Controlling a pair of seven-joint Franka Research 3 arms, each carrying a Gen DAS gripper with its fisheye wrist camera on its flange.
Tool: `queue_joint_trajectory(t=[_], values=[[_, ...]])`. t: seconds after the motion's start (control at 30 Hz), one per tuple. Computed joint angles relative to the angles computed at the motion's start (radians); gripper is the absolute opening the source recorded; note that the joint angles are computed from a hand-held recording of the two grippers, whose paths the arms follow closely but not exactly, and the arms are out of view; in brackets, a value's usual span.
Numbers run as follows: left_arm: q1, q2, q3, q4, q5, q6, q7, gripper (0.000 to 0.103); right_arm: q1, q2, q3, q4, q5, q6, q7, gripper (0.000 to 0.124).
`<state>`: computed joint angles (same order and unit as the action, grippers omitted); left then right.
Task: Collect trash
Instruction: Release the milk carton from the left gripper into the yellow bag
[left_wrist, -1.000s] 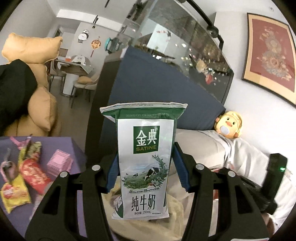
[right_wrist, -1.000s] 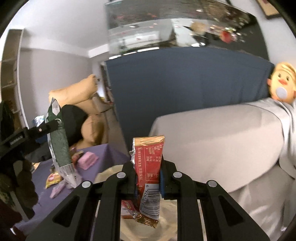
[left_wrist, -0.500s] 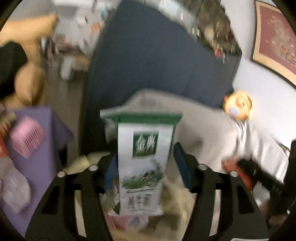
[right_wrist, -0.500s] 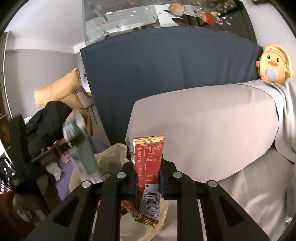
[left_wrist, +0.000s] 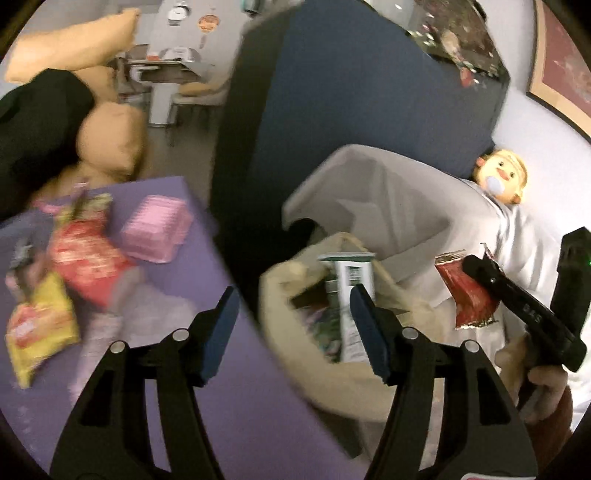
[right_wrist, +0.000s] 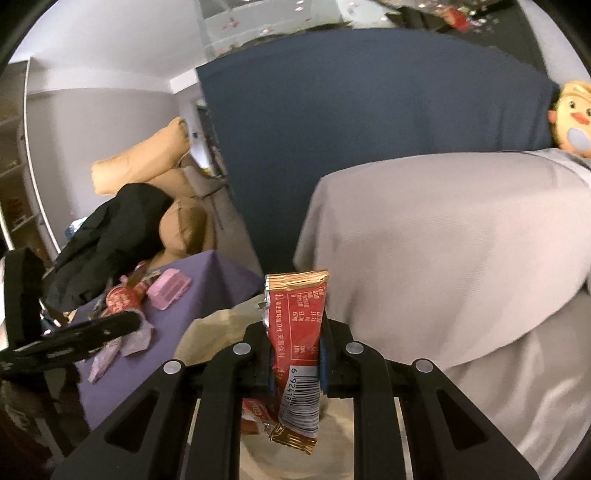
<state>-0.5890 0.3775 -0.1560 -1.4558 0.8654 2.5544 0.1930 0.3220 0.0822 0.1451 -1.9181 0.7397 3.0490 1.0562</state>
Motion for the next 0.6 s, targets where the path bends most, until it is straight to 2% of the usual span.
queue_joint_trajectory(t=[0.13,0.27,0.43,0.5,0.6], values=[[0.031,-0.135,-0.007,-0.168,0.009,-0.028,-0.085,0.059,0.013,0.049,0.005,0.053,-0.041,-0.029,0.032,0.017],[0.09,-0.245,-0.034,-0.315,0.031,-0.019,-0.189,0.059,0.043,0.102,-0.018,0.102,-0.173,-0.051,0.143,0.017],[0.153,-0.342,-0.082,-0.436,0.034,-0.082,-0.227,0.059,0.059,0.148,-0.036,0.146,-0.308,-0.097,0.251,0.018],[0.179,-0.377,-0.096,-0.481,0.028,-0.076,-0.239,0.059,0.065,0.161,-0.043,0.161,-0.352,-0.118,0.286,0.022],[0.216,-0.431,-0.112,-0.555,0.024,-0.051,-0.272,0.059,0.065,0.176,-0.04,0.175,-0.391,-0.131,0.309,0.034]])
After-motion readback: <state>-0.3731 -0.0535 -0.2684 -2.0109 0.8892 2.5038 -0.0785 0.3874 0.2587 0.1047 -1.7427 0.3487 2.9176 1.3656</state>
